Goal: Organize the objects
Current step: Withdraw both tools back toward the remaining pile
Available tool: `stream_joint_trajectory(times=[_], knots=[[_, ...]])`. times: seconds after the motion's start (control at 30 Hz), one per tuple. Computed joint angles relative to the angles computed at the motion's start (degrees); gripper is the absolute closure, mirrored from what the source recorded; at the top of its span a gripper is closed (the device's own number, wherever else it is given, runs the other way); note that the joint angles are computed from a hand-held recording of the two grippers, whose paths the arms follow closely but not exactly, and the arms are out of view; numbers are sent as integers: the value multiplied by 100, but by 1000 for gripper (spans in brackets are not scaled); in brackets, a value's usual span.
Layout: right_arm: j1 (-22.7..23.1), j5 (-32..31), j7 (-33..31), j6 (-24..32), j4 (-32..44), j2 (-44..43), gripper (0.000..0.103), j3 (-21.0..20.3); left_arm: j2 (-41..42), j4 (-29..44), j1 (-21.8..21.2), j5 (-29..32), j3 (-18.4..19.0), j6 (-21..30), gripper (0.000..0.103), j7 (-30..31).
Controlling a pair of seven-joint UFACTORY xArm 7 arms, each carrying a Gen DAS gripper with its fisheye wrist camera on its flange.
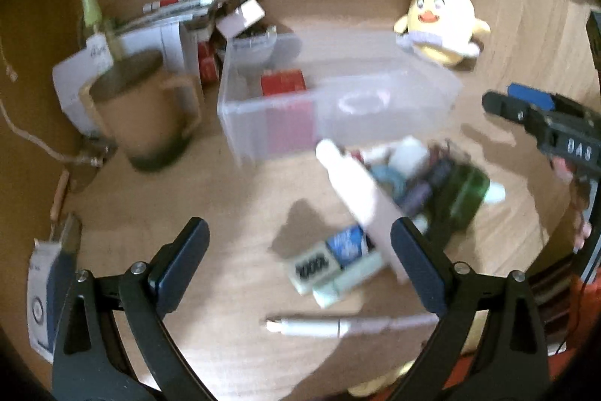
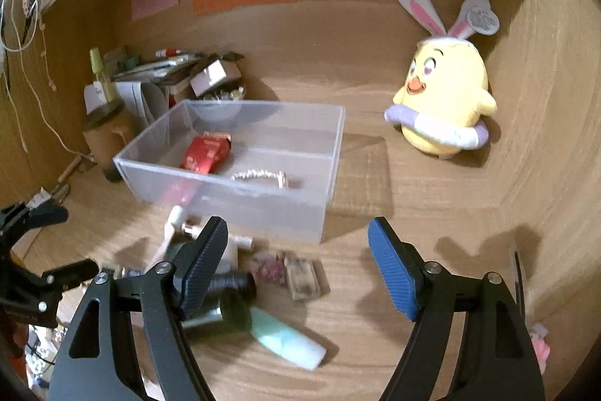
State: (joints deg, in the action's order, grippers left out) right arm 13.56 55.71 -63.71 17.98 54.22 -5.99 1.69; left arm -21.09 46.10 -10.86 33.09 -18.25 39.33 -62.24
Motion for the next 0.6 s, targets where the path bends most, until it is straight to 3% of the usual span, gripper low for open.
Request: stream_joint_trajectory(times=[0.3, 0.6], knots=[[-65, -363, 405, 61, -430, -218, 28, -89, -347, -734, -288, -621, 43, -331, 5, 301], [-176, -807, 941, 140, -519, -136, 28, -188, -290, -917, -347, -836, 121, -708, 5, 1187]])
